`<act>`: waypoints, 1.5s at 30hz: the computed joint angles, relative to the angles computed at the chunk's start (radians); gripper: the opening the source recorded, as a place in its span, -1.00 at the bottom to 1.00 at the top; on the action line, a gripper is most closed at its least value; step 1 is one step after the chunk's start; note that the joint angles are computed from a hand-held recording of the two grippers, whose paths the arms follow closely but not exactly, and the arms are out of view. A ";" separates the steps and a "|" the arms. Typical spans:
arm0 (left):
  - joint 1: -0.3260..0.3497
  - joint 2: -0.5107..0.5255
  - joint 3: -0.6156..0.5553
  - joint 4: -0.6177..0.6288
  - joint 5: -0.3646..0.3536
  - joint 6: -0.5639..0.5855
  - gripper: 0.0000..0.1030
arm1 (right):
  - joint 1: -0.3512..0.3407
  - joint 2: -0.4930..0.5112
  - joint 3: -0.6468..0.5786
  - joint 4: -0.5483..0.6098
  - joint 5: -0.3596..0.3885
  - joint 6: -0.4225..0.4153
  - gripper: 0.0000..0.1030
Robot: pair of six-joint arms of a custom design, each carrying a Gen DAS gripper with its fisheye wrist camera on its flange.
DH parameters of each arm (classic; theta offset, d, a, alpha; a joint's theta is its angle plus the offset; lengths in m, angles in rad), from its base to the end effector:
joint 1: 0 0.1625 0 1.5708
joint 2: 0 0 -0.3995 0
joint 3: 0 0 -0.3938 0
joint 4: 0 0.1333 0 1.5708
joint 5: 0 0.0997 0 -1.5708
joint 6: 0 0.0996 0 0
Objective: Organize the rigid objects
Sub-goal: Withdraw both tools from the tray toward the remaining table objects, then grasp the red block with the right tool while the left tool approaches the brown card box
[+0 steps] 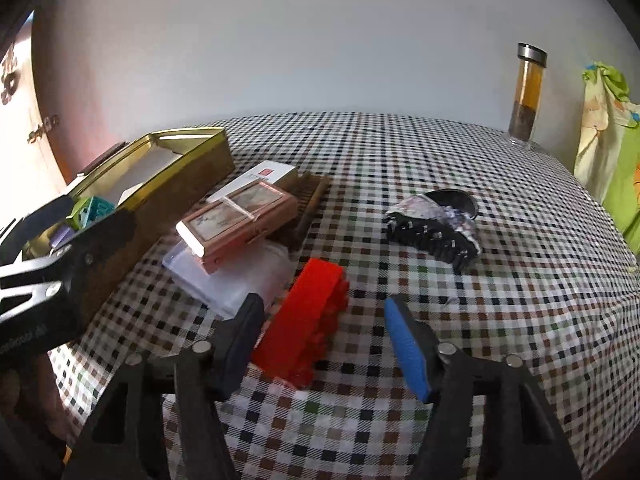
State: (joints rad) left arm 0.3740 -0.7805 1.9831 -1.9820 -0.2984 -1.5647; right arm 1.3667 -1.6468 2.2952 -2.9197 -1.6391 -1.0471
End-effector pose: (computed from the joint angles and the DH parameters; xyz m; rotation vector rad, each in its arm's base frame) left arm -0.3586 -0.3862 -0.0153 0.2253 1.9446 -1.2092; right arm 0.0380 -0.4407 0.3113 1.0289 -2.3738 0.7143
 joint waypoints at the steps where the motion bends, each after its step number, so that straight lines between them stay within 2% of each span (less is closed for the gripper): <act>1: 0.001 0.001 -0.001 -0.006 -0.001 0.009 0.99 | 0.001 0.000 0.002 -0.006 0.000 -0.007 0.15; 2: 0.000 0.003 0.000 -0.021 -0.001 0.023 0.99 | 0.001 -0.003 0.003 -0.003 0.003 -0.013 0.09; 3: -0.001 0.004 0.001 -0.033 -0.001 0.034 0.99 | 0.000 -0.009 0.003 0.010 0.008 -0.014 -0.08; 4: -0.001 0.006 0.001 -0.036 0.000 0.037 0.99 | 0.002 -0.011 0.003 0.013 0.000 -0.014 -0.43; 5: 0.000 0.007 0.002 -0.046 0.000 0.046 0.99 | 0.006 -0.001 0.005 -0.011 -0.019 -0.020 -0.51; 11: 0.011 0.029 0.013 -0.238 -0.013 0.194 0.99 | -0.005 0.007 -0.028 0.040 -0.007 0.002 -0.52; 14: 0.018 0.052 0.003 -0.329 -0.018 0.289 0.99 | 0.002 0.037 -0.051 0.006 -0.018 0.002 -0.52; 17: 0.028 0.078 -0.007 -0.435 -0.025 0.394 0.99 | -0.002 0.063 -0.104 0.052 -0.023 0.057 -0.52; 19: 0.041 0.097 -0.020 -0.504 -0.041 0.466 0.99 | -0.002 0.074 -0.113 0.021 -0.026 0.059 -0.52; 24: 0.072 0.126 -0.060 -0.569 -0.081 0.555 0.99 | 0.002 0.089 -0.156 0.089 -0.036 0.102 -0.52; 29: 0.091 0.151 -0.102 -0.583 -0.121 0.629 0.94 | 0.028 0.116 -0.162 0.030 -0.056 0.089 -0.52; 32: 0.105 0.157 -0.128 -0.539 -0.143 0.622 0.72 | 0.027 0.128 -0.184 0.071 -0.052 0.113 -0.52; 34: 0.119 0.158 -0.144 -0.523 -0.184 0.635 0.47 | 0.029 0.128 -0.180 0.066 -0.054 0.104 -0.52; 36: 0.119 0.157 -0.141 -0.532 -0.182 0.631 0.35 | 0.032 0.129 -0.180 0.063 -0.061 0.100 -0.52; 37: 0.117 0.155 -0.139 -0.531 -0.179 0.624 0.17 | 0.033 0.133 -0.183 0.064 -0.066 0.102 -0.52; 39: 0.111 0.158 -0.141 -0.518 -0.168 0.621 -0.01 | 0.034 0.134 -0.185 0.071 -0.067 0.103 -0.52; 45: 0.096 0.167 -0.152 -0.483 -0.145 0.630 -0.04 | 0.036 0.134 -0.183 0.063 -0.067 0.093 -0.51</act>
State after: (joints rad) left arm 0.4704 -0.6132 1.8313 -2.4651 -0.4438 -0.9346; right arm 1.4025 -1.5127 2.1122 -2.8572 -1.7061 -0.9539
